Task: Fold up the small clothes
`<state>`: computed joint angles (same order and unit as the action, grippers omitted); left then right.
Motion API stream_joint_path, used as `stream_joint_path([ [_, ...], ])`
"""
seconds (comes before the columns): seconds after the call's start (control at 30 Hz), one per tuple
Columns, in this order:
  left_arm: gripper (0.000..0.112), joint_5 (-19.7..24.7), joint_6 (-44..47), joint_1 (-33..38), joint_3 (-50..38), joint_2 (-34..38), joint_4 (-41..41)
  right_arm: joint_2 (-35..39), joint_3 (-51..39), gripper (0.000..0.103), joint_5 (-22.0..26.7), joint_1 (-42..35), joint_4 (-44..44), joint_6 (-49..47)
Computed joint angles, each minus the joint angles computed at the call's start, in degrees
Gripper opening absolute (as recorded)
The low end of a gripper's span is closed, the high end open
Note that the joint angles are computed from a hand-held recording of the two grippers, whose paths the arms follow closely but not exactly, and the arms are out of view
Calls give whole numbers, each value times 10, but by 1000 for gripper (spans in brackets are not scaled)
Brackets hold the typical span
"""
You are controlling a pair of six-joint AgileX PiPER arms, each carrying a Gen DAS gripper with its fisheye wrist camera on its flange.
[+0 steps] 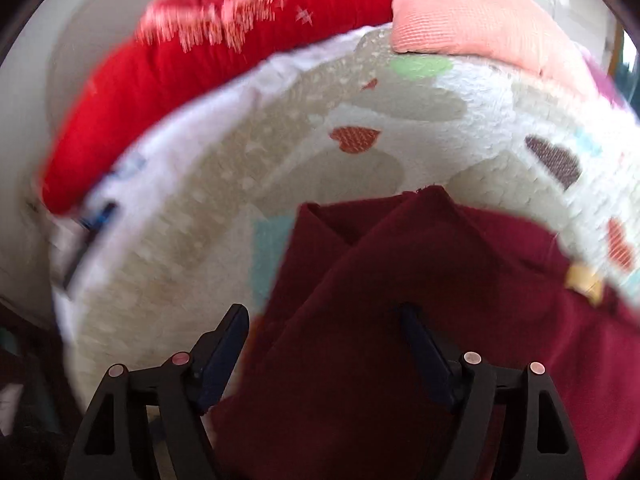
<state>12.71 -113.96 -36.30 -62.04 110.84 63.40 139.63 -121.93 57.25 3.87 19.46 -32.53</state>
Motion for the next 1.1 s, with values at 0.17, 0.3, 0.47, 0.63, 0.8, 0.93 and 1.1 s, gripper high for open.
stream_joint_path([
  [0.17, 79, -1, -30, -1, 4, 0, 30, 2, 24, 90, -59, 53, -118, 39],
  [0.3, 80, 7, -43, -10, 7, -4, 36, -21, 86, 71, -133, 51, -107, 10],
  [0.47, 85, 10, -13, -9, -9, 2, -3, -41, 99, 36, -105, -7, 50, -94],
  [0.63, 88, 30, 81, -10, -41, 15, -90, -22, 59, 26, -26, -55, 160, -109],
  [0.8, 88, 37, 91, -7, -52, 20, -97, -27, 71, 25, -17, -68, 192, -119],
  [0.93, 88, 44, 118, -4, -65, 29, -120, -24, 69, 25, -10, -74, 201, -122],
  [1.1, 88, 44, 145, -1, -71, 30, -145, -20, 63, 25, -4, -78, 206, -123],
])
